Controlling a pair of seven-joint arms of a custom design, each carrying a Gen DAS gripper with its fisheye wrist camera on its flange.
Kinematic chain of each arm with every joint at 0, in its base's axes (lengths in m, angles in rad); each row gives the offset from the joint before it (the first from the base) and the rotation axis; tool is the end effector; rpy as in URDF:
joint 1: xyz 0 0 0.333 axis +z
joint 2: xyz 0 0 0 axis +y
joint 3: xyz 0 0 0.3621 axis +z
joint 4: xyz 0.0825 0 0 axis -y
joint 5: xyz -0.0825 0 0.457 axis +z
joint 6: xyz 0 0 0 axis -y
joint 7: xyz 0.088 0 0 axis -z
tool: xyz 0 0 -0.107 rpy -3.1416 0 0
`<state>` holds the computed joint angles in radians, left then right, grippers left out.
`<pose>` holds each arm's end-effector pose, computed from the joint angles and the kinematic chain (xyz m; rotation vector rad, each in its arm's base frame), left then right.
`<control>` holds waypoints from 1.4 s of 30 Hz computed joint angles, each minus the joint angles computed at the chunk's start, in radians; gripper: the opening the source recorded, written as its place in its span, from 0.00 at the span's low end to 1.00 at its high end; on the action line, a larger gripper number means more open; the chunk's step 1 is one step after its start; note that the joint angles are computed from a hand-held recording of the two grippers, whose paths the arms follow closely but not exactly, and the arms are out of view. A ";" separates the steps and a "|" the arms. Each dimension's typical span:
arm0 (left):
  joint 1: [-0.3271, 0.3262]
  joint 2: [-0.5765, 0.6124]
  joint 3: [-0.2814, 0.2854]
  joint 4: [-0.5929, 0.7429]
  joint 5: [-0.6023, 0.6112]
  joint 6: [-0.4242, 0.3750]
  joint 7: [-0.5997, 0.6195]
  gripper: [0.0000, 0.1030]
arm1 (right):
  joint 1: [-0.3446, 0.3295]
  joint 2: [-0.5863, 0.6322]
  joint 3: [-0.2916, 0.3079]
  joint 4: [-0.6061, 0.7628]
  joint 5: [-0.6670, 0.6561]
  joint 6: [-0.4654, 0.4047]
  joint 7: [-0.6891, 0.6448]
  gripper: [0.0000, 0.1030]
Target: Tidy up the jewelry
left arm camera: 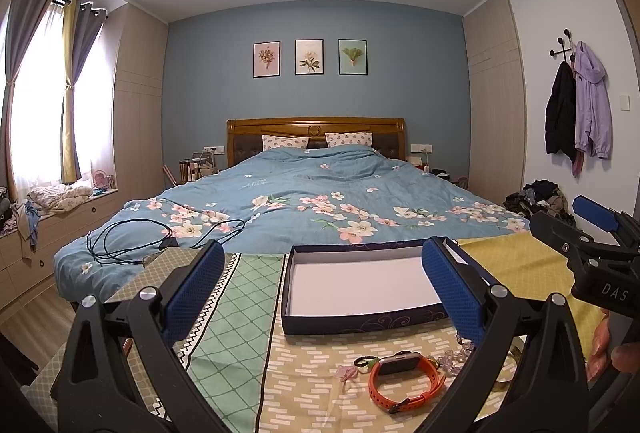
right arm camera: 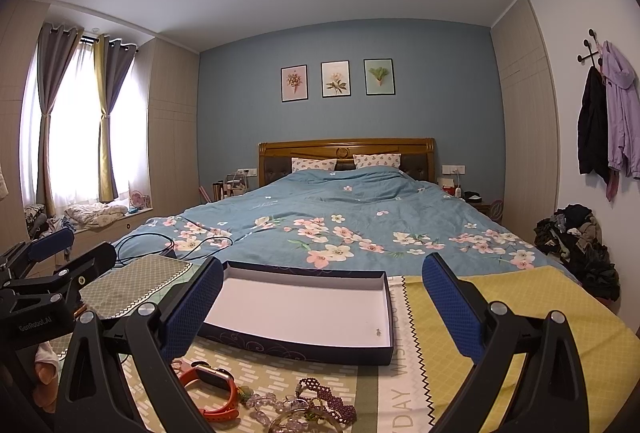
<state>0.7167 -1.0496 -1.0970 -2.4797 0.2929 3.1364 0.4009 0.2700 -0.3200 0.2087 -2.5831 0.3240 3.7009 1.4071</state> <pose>0.4104 -0.3193 0.5448 -1.3739 1.2228 -1.0268 0.4443 0.1931 0.5414 -1.4397 1.1004 -0.9212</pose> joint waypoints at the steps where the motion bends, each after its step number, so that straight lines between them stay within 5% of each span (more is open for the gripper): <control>1: 0.001 -0.001 0.000 0.000 0.000 0.001 -0.001 0.94 | 0.001 -0.001 -0.002 0.000 -0.001 -0.001 0.001 0.93; 23: 0.000 0.074 0.001 0.010 0.016 0.013 0.039 0.94 | 0.009 -0.006 -0.039 -0.003 -0.074 -0.024 0.049 0.93; 30: -0.019 0.192 0.013 0.017 0.036 0.030 0.108 0.94 | -0.010 -0.029 -0.051 -0.011 -0.108 -0.099 0.075 0.93; 38: -0.025 0.383 -0.021 0.067 0.098 -0.029 0.225 0.84 | 0.048 -0.044 -0.181 0.009 -0.279 -0.388 0.145 0.93; 42: -0.056 0.548 -0.011 0.099 0.154 -0.064 0.285 0.75 | 0.265 -0.046 -0.393 0.023 -0.283 -0.540 0.064 0.84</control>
<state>0.6605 -0.5013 -1.1076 -2.3811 0.4469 3.0727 0.6856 0.5347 -0.3659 -0.1844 -2.5598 0.0413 3.1605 1.4715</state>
